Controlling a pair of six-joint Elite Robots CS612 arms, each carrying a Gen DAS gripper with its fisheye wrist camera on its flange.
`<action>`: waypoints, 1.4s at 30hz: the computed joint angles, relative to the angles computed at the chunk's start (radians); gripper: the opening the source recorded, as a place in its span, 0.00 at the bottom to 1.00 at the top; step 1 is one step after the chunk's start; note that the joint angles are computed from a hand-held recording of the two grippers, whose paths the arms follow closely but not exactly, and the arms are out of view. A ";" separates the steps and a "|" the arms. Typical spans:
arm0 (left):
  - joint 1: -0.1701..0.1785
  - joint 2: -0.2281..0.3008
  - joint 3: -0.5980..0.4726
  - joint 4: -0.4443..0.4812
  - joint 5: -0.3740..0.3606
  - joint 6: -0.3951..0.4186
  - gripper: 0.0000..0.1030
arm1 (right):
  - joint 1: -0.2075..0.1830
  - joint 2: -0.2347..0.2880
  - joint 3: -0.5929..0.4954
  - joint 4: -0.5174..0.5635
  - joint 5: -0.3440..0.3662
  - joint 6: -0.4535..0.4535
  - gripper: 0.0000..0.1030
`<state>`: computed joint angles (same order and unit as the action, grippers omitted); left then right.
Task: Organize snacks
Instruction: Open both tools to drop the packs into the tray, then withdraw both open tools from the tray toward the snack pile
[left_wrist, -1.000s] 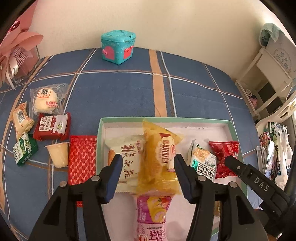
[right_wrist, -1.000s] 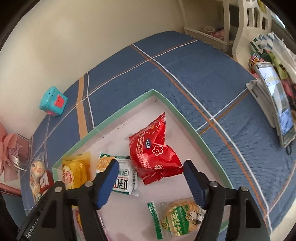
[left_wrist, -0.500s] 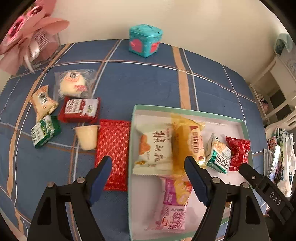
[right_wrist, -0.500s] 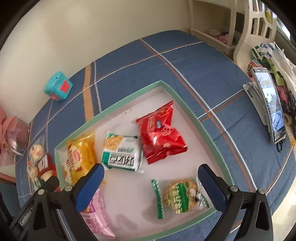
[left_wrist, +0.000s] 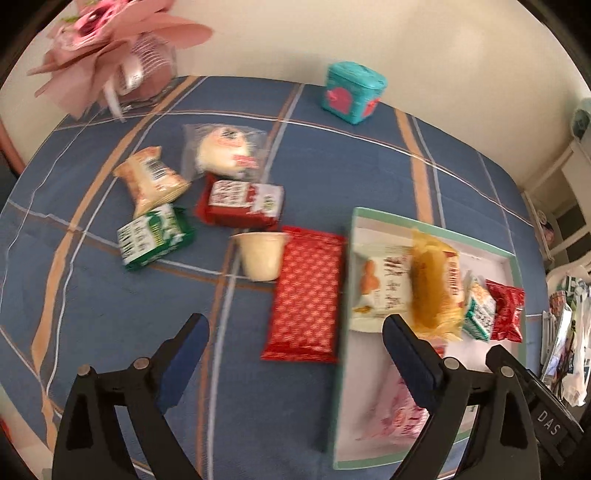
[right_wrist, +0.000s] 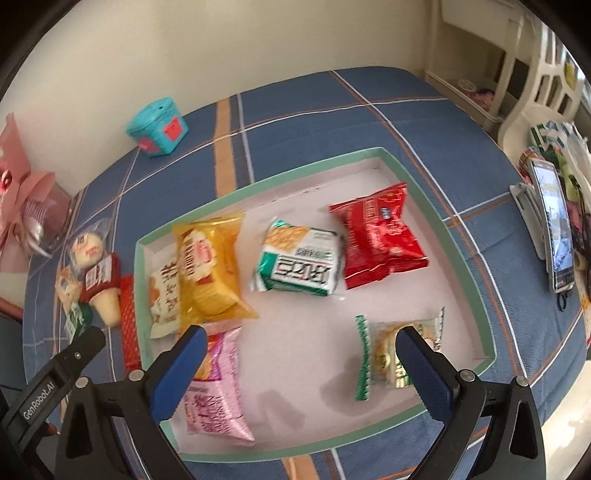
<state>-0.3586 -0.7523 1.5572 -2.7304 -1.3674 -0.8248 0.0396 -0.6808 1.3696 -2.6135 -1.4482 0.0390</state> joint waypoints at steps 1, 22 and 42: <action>0.004 -0.005 0.011 -0.008 -0.006 -0.009 0.92 | 0.003 -0.002 0.003 -0.004 -0.002 -0.006 1.00; 0.063 -0.065 0.116 -0.055 -0.001 -0.066 0.92 | 0.070 -0.023 0.036 -0.026 0.048 -0.085 1.00; 0.110 -0.103 0.183 -0.095 0.023 -0.150 0.92 | 0.133 -0.005 0.016 -0.006 0.037 -0.135 1.00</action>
